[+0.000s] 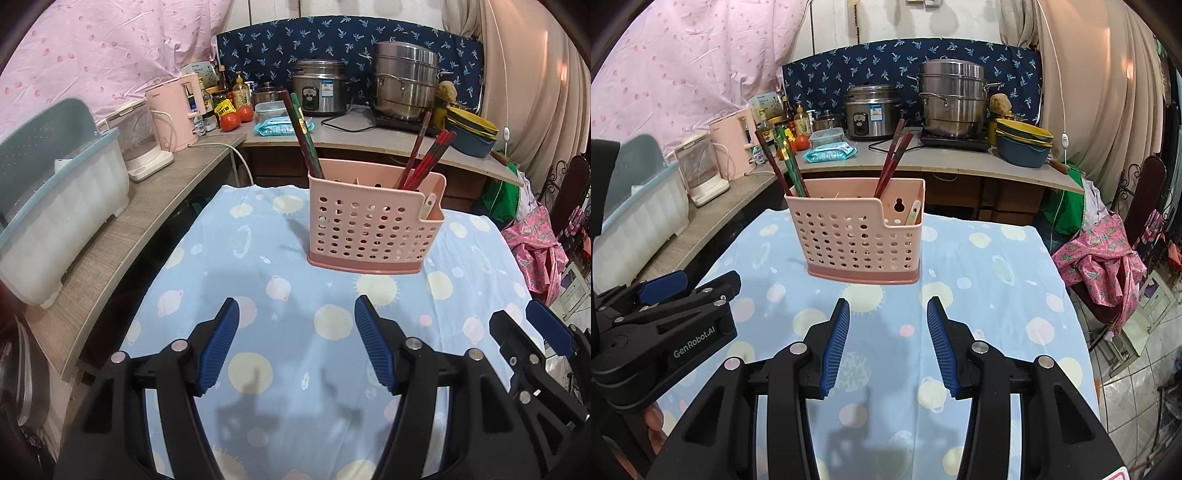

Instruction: Organize utensils

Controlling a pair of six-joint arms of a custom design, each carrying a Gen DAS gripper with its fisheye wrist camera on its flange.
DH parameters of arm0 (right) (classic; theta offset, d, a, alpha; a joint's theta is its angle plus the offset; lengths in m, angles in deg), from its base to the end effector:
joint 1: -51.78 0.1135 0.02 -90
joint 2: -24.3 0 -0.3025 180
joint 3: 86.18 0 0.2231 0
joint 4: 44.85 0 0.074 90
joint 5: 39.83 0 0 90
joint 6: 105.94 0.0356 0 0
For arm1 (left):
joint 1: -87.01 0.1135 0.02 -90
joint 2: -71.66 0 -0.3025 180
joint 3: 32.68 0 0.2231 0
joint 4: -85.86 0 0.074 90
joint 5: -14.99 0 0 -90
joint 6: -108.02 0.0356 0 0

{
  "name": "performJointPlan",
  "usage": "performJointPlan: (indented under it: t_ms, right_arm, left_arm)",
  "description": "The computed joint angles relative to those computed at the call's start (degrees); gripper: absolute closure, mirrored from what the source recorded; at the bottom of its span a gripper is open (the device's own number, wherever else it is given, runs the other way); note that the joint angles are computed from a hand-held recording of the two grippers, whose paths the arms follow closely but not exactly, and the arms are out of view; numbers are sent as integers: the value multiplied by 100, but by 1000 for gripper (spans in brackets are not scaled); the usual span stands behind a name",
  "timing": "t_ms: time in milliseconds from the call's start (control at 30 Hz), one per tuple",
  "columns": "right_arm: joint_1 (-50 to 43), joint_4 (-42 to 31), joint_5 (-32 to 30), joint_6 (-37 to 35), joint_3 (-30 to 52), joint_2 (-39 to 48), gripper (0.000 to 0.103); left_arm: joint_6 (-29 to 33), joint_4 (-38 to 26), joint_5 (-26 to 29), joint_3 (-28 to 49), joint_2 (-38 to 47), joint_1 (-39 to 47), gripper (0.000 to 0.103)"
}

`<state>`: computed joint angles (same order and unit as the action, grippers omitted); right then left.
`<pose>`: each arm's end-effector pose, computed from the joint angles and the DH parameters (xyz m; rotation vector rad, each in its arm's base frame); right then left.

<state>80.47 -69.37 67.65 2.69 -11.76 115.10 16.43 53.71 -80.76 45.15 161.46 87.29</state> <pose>0.2857 0.1442 0.2824 -0.0397 2.2467 0.0953 0.3157 0.0051 0.2936 -0.0878 2.3368 0.1061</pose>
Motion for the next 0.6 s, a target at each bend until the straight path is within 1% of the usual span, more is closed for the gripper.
performJointPlan:
  t_ms: [67,100,167,200,267,367,533,600]
  right_arm:
    - [35,-13,44,11,-5,8,60]
    - [46,1,53,0,-23,7,58]
    - [66,28,103,1,-64,8,55]
    - [64,45,81,5,-88,3,55]
    - [61,48,51,43,-108,5,50]
    - [71,39,74,30,-106,16,43]
    - [142,33,249,51,-119,15,36]
    - [145,33,295,89,-135,0,29]
  left_arm:
    - [2,16,-33,-54,-27,-6,39]
    - [7,24,-73,-81,-40,-17,38]
    - [13,73,-149,-145,-79,-29,26]
    - [18,116,-178,-198,-115,-30,25]
    - [48,160,-238,-255,-156,-45,21]
    - [76,177,-290,-308,-193,-71,19]
    - [44,129,-310,-314,-182,-50,17]
    - [6,114,-313,-315,-177,-25,16]
